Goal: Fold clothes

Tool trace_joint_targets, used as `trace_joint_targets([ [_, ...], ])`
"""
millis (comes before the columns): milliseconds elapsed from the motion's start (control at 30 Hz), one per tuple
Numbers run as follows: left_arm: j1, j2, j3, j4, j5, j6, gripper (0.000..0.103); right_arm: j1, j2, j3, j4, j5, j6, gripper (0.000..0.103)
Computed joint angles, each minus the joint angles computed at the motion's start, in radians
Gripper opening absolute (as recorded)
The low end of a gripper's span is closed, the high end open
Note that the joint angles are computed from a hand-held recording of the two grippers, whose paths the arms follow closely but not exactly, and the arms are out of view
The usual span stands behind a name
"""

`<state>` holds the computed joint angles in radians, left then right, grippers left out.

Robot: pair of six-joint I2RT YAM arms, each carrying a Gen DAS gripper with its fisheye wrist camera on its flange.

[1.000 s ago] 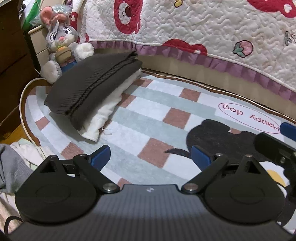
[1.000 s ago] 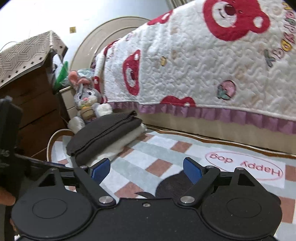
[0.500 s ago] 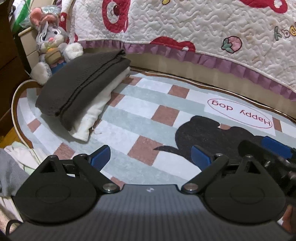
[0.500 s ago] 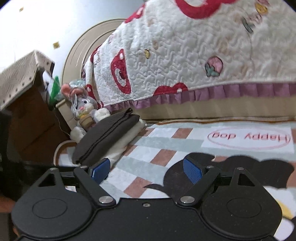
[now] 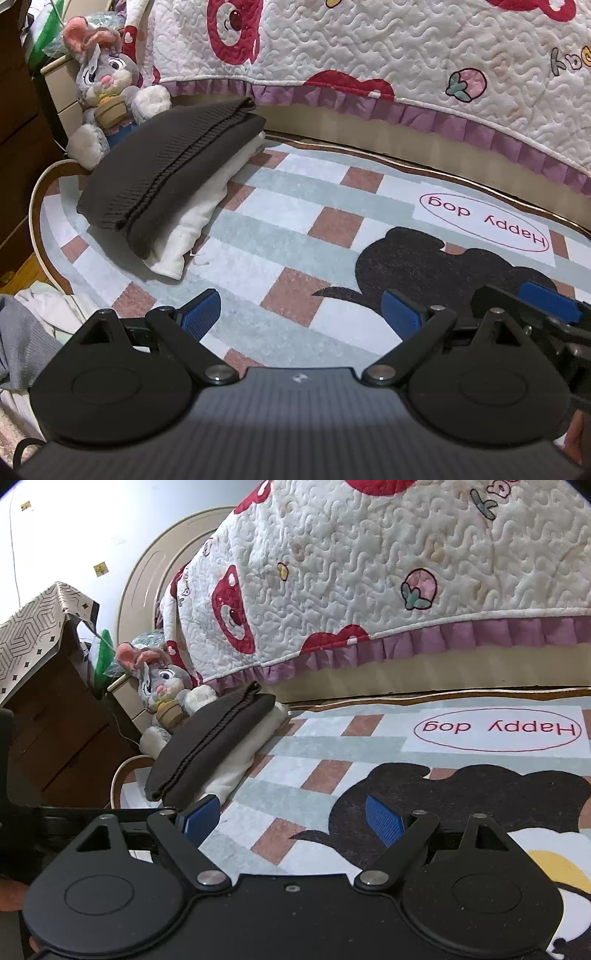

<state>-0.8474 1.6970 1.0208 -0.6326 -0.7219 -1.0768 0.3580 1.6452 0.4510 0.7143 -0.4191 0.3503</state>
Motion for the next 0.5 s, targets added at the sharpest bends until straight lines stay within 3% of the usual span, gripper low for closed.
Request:
trace_joint_targets([
  [500, -0.005, 0.004, 0.006, -0.012, -0.003, -0.008, 0.095, 0.003, 0.018, 0.018, -0.012, -0.015, -0.016, 0.089],
])
